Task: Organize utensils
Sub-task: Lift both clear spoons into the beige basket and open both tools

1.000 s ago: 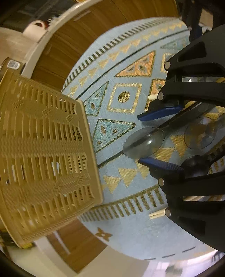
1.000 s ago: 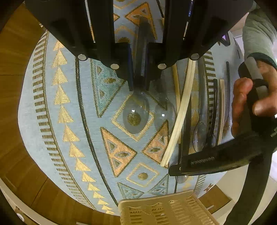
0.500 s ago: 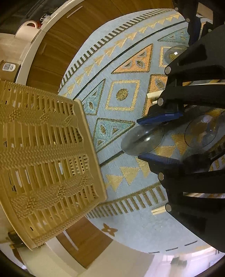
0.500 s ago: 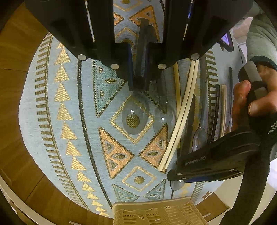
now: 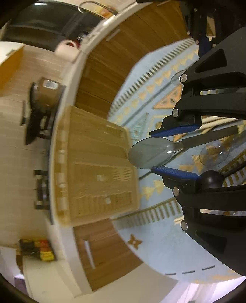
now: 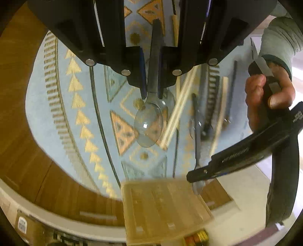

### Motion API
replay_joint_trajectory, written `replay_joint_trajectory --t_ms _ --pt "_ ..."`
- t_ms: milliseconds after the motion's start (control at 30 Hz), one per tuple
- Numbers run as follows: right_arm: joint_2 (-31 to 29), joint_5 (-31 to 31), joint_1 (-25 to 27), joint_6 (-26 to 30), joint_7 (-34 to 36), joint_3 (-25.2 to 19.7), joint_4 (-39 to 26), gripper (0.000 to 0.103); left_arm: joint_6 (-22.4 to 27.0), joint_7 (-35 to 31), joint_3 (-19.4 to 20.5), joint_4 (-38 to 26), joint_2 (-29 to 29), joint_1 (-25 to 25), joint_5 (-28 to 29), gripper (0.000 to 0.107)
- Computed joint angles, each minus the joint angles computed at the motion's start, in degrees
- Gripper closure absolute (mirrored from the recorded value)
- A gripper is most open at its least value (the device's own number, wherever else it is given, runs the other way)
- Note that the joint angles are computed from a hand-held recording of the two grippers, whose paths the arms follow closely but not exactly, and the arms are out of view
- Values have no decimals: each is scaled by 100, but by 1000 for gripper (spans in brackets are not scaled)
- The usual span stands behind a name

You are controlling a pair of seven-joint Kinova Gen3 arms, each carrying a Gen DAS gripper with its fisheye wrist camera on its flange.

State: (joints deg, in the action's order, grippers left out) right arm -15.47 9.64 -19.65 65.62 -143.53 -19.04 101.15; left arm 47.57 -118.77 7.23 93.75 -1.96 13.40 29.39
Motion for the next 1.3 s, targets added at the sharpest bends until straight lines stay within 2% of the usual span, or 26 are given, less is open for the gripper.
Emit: replay_joint_trajectory --t_ms 200,333,433,533,733,767,867,933,967,1033,1133,1233,1300 --pt "-360 608 184 -528 -343 -355 108 94 -84 -623 -317 83 -367 -107 793 77" --pt "-623 1071 507 -988 -484 -603 136 94 -238 -897 -480 -32 -580 -131 1134 78" --pt "-711 1709 647 -1383 -806 -691 75 94 -349 -964 -611 -225 -640 -148 1336 77" --pt "-730 2330 1267 -1661 -1034 -1130 -107 94 -443 -1099 -767 -529 -572 -205 1650 77" --pt "-248 3728 2370 -2015 -1804 -1897 -533 94 -1209 -1394 -702 -914 -275 -270 2007 77" --pt "-131 3961 2635 -2043 -1937 -2069 -609 94 -1442 -1403 -569 -970 -187 -315 1990 77" --pt "147 4660 3406 -1915 -2358 -2708 -801 94 -1960 -1539 -445 -1031 32 -232 2054 77" --pt "326 5126 3831 -1663 -2650 -3162 -865 94 -2390 -1308 -205 -1118 256 -216 1745 77" --pt "479 5359 3884 -1581 -2777 -3244 -883 94 -2620 -1160 -110 -1118 342 -184 1531 77" --pt "750 5666 3734 -1505 -3029 -3124 -895 94 -2883 -1081 51 -1135 513 -180 1343 77" --pt "1065 6004 3123 -1339 -3288 -2669 -837 94 -3128 -1066 289 -1070 731 -234 1231 77" --pt "1213 6401 2896 -1148 -3637 -2615 -612 93 -3517 -1156 577 -862 821 -336 1136 77" --pt "1284 6523 2756 -1147 -3797 -2509 -486 93 -3608 -1311 822 -769 867 -532 1227 77"
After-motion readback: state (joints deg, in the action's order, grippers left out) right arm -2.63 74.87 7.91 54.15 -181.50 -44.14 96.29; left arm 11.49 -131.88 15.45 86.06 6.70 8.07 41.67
